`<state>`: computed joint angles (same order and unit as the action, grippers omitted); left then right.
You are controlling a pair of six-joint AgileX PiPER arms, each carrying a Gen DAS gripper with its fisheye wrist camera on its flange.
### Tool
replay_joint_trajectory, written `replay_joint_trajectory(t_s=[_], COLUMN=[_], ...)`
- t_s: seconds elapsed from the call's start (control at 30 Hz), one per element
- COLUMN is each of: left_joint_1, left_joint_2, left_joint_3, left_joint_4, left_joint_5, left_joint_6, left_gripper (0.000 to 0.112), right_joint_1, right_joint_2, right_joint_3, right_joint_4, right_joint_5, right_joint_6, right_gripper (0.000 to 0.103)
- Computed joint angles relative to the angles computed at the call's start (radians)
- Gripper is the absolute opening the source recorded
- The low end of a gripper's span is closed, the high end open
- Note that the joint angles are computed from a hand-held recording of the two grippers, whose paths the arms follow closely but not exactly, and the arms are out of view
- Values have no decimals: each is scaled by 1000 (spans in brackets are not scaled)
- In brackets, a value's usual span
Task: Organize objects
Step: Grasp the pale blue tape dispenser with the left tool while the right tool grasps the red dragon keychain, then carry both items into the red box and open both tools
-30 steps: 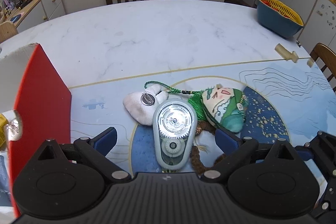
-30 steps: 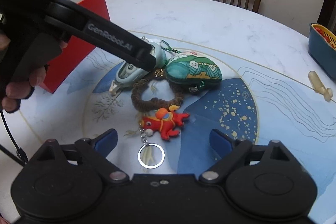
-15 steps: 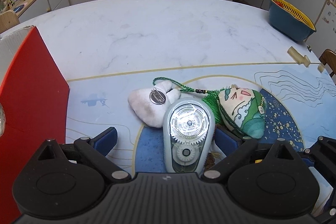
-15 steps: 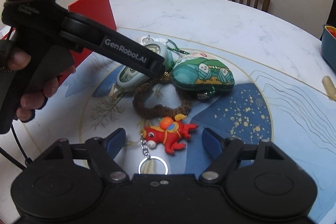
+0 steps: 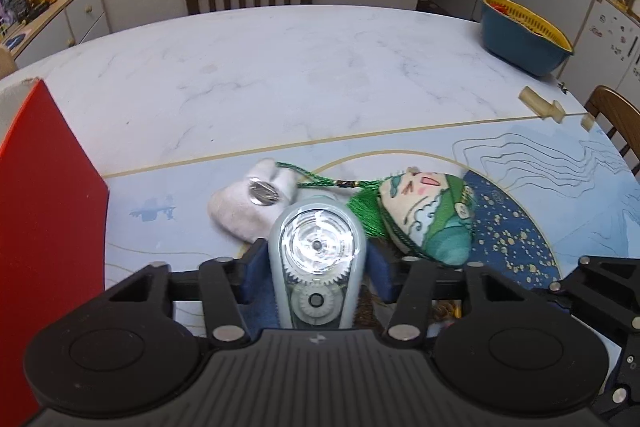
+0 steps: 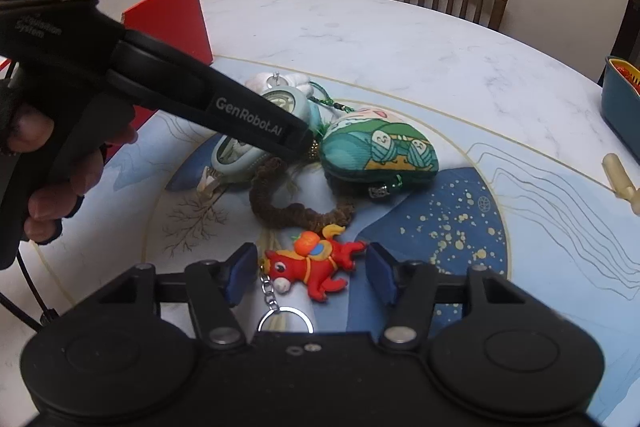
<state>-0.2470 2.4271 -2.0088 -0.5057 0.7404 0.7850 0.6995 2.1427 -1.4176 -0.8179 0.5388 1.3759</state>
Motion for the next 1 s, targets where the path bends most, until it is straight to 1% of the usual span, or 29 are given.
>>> replay_joint_trajectory(t_s=[0.03, 0.1, 0.3, 0.43, 0.6, 0.7, 0.8, 0.9, 1.0], left_joint_1=[-4, -5, 0, 13, 39, 60, 89, 113, 136], left_joint_2=[-4, -11, -35, -73, -124, -152, -179, -199, -205], left_joint_3=[9, 22, 38, 74, 113, 129, 144, 144, 119], left_joint_4=[7, 6, 13, -19, -59, -87, -129, -143, -139], left_joint_5=[-9, -19, -5, 11, 55, 83, 114, 146, 192], left_joint_6=[4, 11, -2, 20, 32, 38, 56, 55, 34], left_gripper=[52, 51, 51, 51, 51, 51, 51, 51, 51], right_joint_1=[1, 4, 11, 22, 45, 64, 72, 79, 94], right_joint_2=[0, -4, -35, -66, -130, -164, -192, -213, -218], right_joint_3=[1, 4, 36, 54, 97, 107, 106, 101, 69], right_joint_4=[-6, -2, -26, -26, -40, -45, -26, -22, -13], right_joint_5=[3, 9, 28, 47, 59, 81, 95, 105, 137], right_joint_6=[9, 11, 61, 72, 121, 138, 128, 130, 109], right_gripper=[58, 51, 51, 51, 51, 51, 51, 51, 51])
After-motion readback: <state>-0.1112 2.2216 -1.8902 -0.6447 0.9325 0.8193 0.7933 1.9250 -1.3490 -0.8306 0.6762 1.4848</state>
